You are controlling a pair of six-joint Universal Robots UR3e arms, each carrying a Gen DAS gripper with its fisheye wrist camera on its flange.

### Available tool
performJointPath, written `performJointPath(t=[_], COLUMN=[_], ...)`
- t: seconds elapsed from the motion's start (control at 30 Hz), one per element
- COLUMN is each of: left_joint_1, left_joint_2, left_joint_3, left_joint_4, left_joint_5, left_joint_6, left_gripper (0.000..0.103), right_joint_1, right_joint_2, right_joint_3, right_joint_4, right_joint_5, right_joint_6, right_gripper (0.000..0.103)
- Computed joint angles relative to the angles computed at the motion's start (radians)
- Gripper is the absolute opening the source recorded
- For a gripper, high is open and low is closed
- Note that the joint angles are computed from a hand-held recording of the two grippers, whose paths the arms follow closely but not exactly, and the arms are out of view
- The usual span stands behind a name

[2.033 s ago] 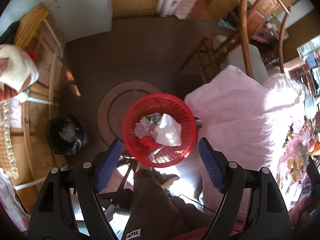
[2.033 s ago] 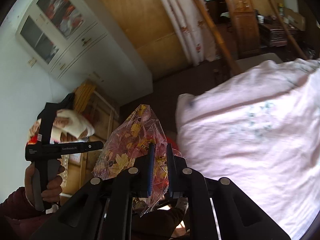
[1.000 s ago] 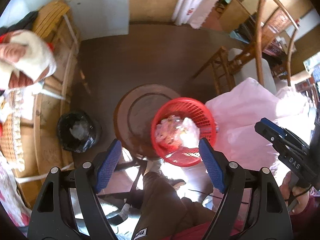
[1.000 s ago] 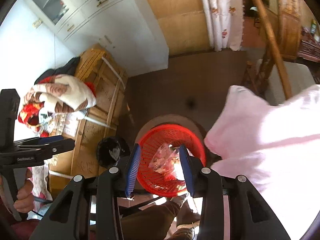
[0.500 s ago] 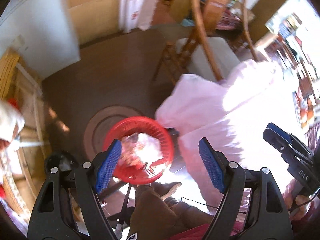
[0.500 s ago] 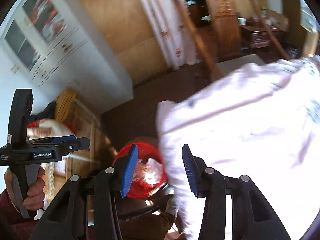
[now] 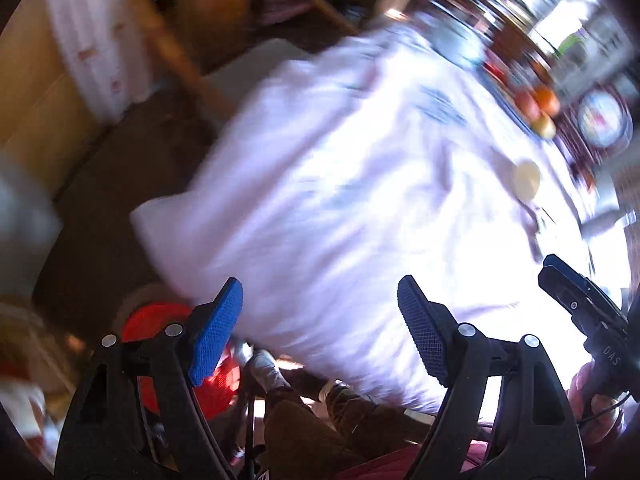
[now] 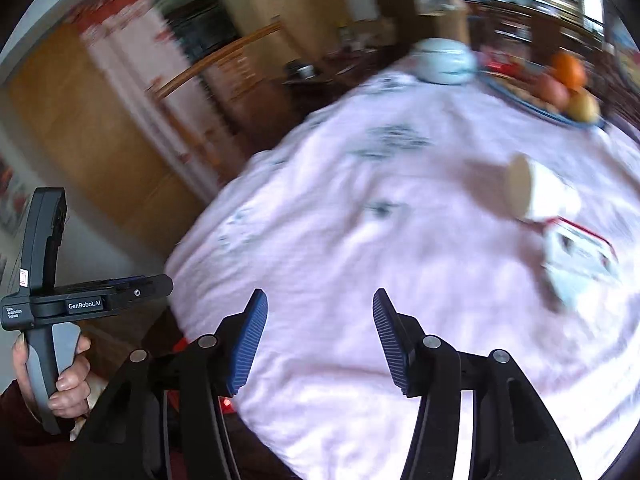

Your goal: Collect trash

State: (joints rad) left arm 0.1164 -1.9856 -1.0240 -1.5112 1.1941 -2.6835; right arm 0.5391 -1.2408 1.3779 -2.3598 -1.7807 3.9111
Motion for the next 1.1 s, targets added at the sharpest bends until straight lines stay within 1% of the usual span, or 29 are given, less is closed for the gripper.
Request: performJointPath(t=[0.1,0.2,0.3,0.33,0.4,0.43,0.5,0.53,0.57,0.63,0.73,0.9,1.0,1.1], left_joint_1=[-0.107,-0.209,-0.306,-0.334,-0.379,-0.397,-0.422,-0.428,-0.438,-0.436,-0.421,-0.379,-0.360,-0.349], left_joint_2=[-0.077,-0.150,-0.223,-0.246,-0.256,-0.263,-0.266,-0.260,-0.279,-0.263,-0.264,-0.271,-0.251,-0.207], left_joint_3=[0.105,0.215,0.340,0.379,0.398,0.411,0.421,0.413,0.444,0.424,0.436,0.468,0.439,0.371], left_joint_4=[-0.041,-0.085,-0.144,-0.160,-0.161,-0.162,-0.166,-0.163,-0.165,-0.144,-0.141,-0.149,-0.131,-0.092], left_joint_5=[-0.005,-0.008,-0.006,-0.008,-0.008,-0.007,-0.006,-0.003,0.006,0.025,0.052,0.098,0.125,0.153], left_joint_6=[0.023,0.049,0.065,0.074,0.086,0.086,0.088,0.091,0.085,0.086,0.060,-0.006,-0.050,-0.085], left_gripper=[0.077,0.077,0.077,0.077,0.077,0.077,0.078,0.080,0.081,0.082,0.083,0.083,0.083,0.083], right_joint_1=[0.014,0.044,0.062,0.074,0.093,0.086,0.083,0.073,0.058,0.025,-0.069,-0.264,-0.406,-0.559], right_joint_2=[-0.172,-0.307,-0.445,-0.480,-0.547,-0.582,-0.629,-0.652,-0.676,-0.719,-0.765,-0.789,-0.815,-0.831], right_joint_3=[0.226,0.378,0.527,0.563,0.624,0.660,0.712,0.734,0.761,0.801,0.871,0.941,0.982,1.031], right_joint_4=[-0.025,0.008,0.044,0.060,0.098,0.104,0.113,0.112,0.100,0.073,-0.023,-0.171,-0.230,-0.275], right_joint_5=[-0.097,-0.188,-0.247,-0.268,-0.304,-0.310,-0.321,-0.320,-0.317,-0.308,-0.254,-0.107,-0.001,0.118], right_joint_6=[0.130,0.285,0.432,0.482,0.570,0.590,0.629,0.633,0.630,0.612,0.512,0.300,0.174,0.068], right_gripper=[0.058,0.059,0.061,0.063,0.067,0.070,0.071,0.072,0.072,0.073,0.076,0.077,0.078,0.078])
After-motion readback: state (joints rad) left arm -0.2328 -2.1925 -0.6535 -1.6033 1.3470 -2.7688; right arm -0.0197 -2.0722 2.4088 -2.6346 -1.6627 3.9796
